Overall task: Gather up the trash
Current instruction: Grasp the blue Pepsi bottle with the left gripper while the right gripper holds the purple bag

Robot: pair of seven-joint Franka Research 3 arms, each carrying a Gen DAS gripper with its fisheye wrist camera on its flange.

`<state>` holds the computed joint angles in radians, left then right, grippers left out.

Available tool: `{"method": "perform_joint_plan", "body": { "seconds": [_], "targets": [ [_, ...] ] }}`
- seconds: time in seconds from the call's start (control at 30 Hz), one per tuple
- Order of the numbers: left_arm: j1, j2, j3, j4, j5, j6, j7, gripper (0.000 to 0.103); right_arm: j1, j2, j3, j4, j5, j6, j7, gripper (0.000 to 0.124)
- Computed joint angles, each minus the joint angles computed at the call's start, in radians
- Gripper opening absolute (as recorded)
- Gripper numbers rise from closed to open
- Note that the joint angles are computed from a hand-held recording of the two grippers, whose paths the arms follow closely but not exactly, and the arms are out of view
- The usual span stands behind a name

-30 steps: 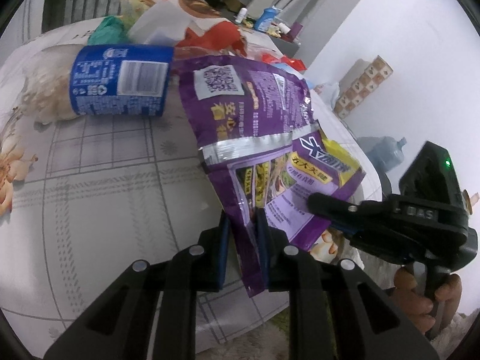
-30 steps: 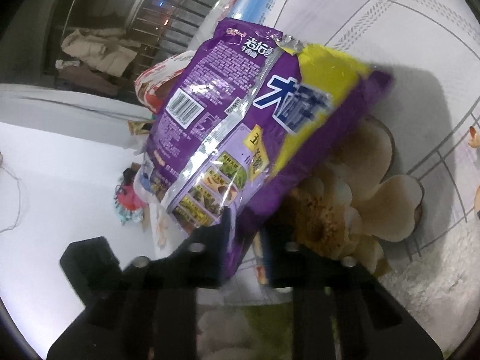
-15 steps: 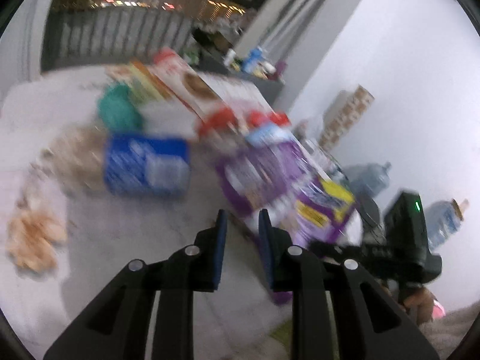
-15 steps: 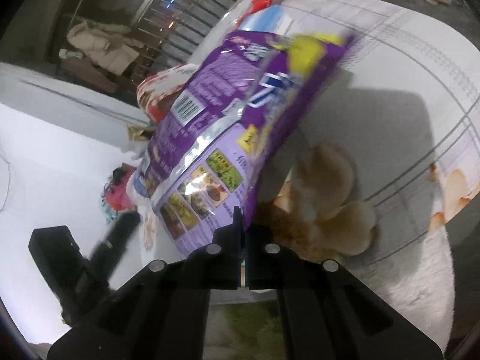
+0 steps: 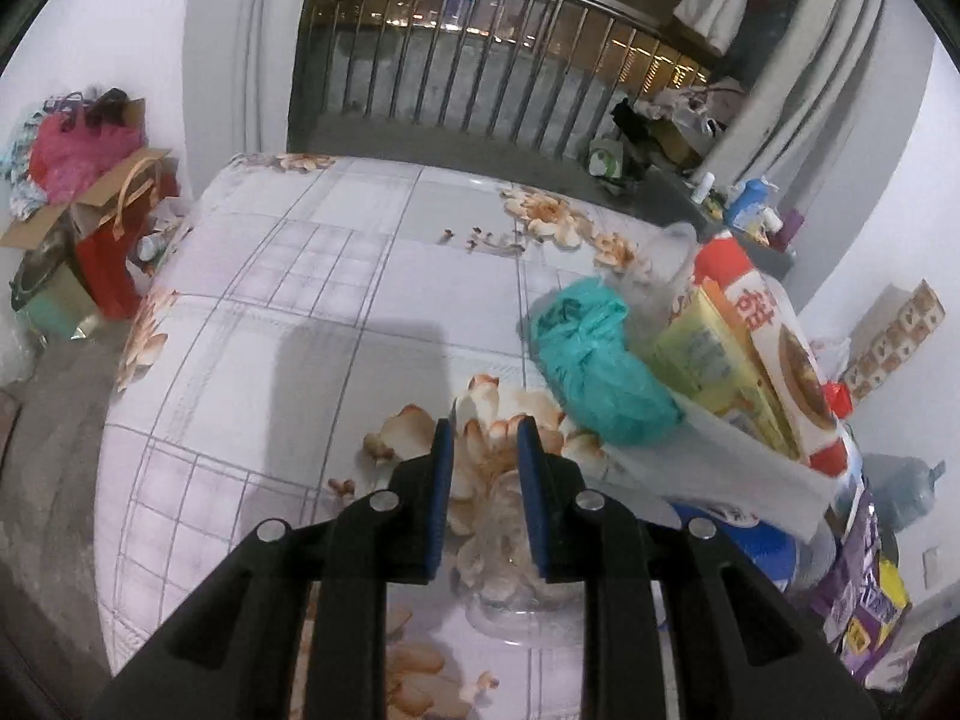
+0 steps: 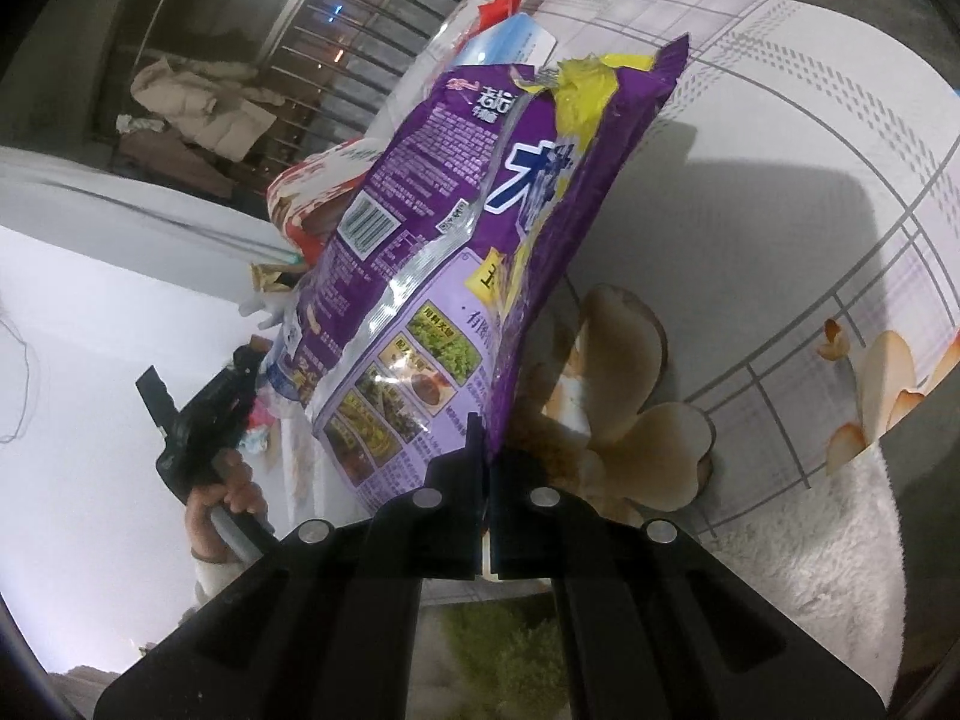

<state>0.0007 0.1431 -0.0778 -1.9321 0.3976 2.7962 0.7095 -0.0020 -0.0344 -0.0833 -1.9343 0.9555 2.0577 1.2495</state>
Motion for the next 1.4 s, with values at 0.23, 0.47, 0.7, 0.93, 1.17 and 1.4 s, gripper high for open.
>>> {"method": "perform_joint_plan", "body": {
  "seconds": [0.23, 0.47, 0.7, 0.93, 1.17, 1.4],
  "targets": [
    [-0.015, -0.112, -0.057, -0.126, -0.17, -0.029, 0.201, 0.021, -0.002, -0.013, -0.002, -0.005, -0.024, 0.036, -0.012, 0.0],
    [-0.098, -0.197, -0.078, -0.203, -0.654, -0.097, 0.673, 0.021, -0.006, -0.02, -0.006, -0.011, -0.074, 0.067, 0.002, 0.0],
    [-0.149, -0.141, -0.085, -0.113, -0.694, -0.081, 0.804, 0.037, 0.003, -0.008, 0.003, 0.003, -0.098, 0.088, 0.027, 0.0],
    [-0.129, -0.004, -0.13, 0.075, -0.643, -0.182, 0.819, 0.058, 0.011, 0.0, 0.006, 0.009, -0.081, 0.112, 0.027, 0.0],
    [-0.071, 0.1, -0.185, 0.229, -0.838, -0.387, 0.924, 0.062, -0.003, 0.014, -0.002, 0.007, -0.031, 0.093, 0.004, 0.0],
    [-0.061, 0.171, -0.204, 0.323, -0.919, -0.523, 0.906, 0.062, -0.018, 0.016, -0.007, 0.004, 0.007, 0.083, -0.012, 0.0]
  ]
}}
